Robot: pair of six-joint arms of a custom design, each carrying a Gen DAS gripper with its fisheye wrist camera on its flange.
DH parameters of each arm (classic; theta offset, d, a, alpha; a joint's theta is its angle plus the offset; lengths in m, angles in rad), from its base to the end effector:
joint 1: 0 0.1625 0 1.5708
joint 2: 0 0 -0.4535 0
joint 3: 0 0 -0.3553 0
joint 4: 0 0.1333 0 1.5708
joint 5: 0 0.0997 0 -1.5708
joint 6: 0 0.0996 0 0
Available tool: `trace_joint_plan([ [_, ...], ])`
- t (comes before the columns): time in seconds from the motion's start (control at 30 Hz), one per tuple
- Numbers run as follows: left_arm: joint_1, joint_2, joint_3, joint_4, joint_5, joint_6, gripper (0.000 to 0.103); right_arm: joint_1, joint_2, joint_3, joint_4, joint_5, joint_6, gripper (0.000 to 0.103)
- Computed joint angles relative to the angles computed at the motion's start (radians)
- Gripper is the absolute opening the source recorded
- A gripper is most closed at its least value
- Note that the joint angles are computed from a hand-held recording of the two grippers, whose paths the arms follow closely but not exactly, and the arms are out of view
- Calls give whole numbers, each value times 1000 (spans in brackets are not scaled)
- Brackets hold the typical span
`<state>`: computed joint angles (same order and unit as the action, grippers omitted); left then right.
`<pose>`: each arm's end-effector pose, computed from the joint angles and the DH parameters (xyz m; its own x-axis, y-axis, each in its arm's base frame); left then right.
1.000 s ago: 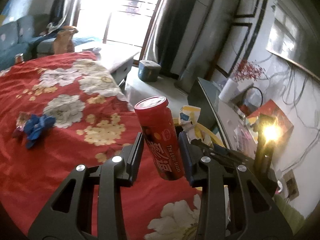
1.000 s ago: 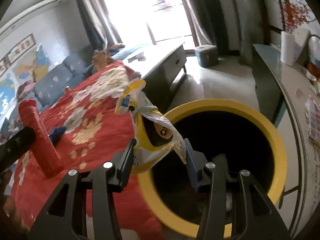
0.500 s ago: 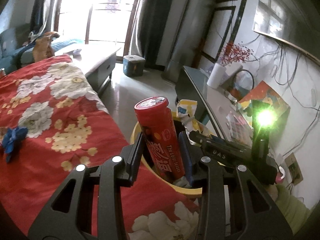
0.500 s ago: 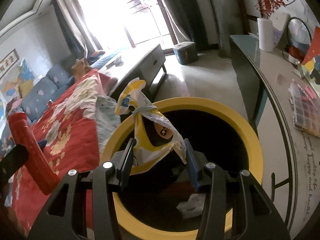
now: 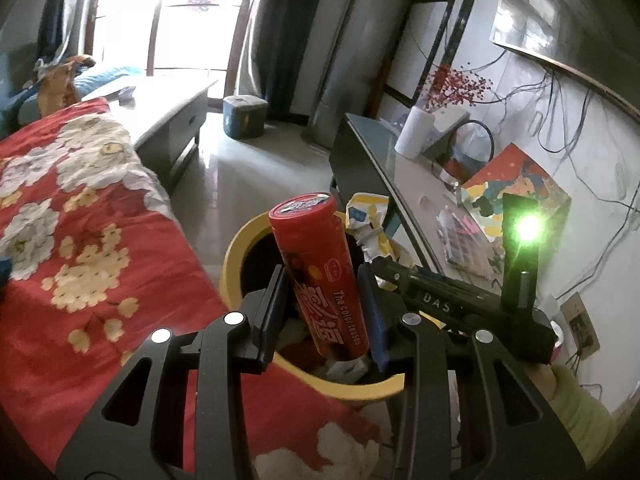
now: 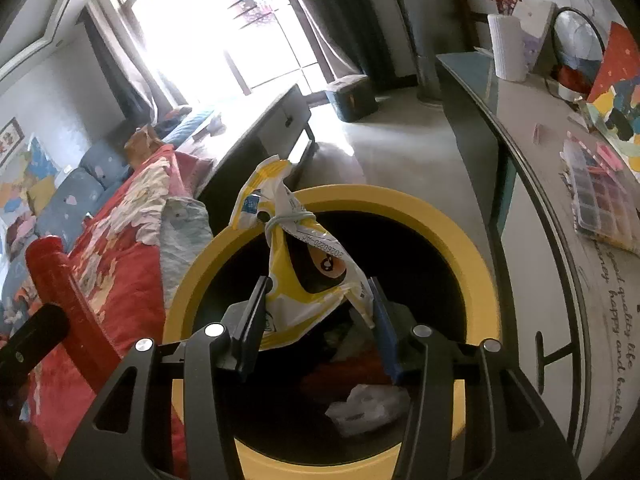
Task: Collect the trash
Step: 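Open the left tool over the bin while the right tool opens, dropping both items, then move both open tools back over the blue bag and pink wrapper on the bed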
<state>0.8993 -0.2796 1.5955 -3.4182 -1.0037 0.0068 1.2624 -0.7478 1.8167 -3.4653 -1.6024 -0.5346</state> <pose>-0.2606 -0.6282 -0.0781 -0.8261 0.3162 -0.4665 0.5420 0.6728 -0.5037 -0.0715 -0.6533 0.1652 -0.9183 -0.0491 0.3929 -0.3045 0.7218 -0.6215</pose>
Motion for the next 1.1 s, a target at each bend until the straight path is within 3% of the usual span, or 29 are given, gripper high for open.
trace_joint_plan([
  [0.13, 5, 17, -43, 31, -19, 15, 29, -7, -3, -4, 6, -1, 9, 50],
  [0.2, 7, 19, -53, 46, -27, 19, 36, -11, -6, -5, 11, 2, 15, 58],
  [0.27, 7, 19, -47, 30, -23, 24, 56, -13, -8, -1, 1, 3, 26, 60],
  [0.37, 9, 13, -32, 18, -30, 1, 69, -11, -10, 6, -25, 2, 25, 69],
  [0.5, 8, 4, -3, -14, -9, -26, 83, -4, -11, 17, -63, 2, 24, 73],
  [0.53, 5, 1, 6, -18, 11, -35, 90, -2, -9, 20, -74, 1, 19, 74],
  [1.1, -13, -63, 166, -244, 147, -40, 92, 63, -15, 92, -143, 57, -59, 76],
])
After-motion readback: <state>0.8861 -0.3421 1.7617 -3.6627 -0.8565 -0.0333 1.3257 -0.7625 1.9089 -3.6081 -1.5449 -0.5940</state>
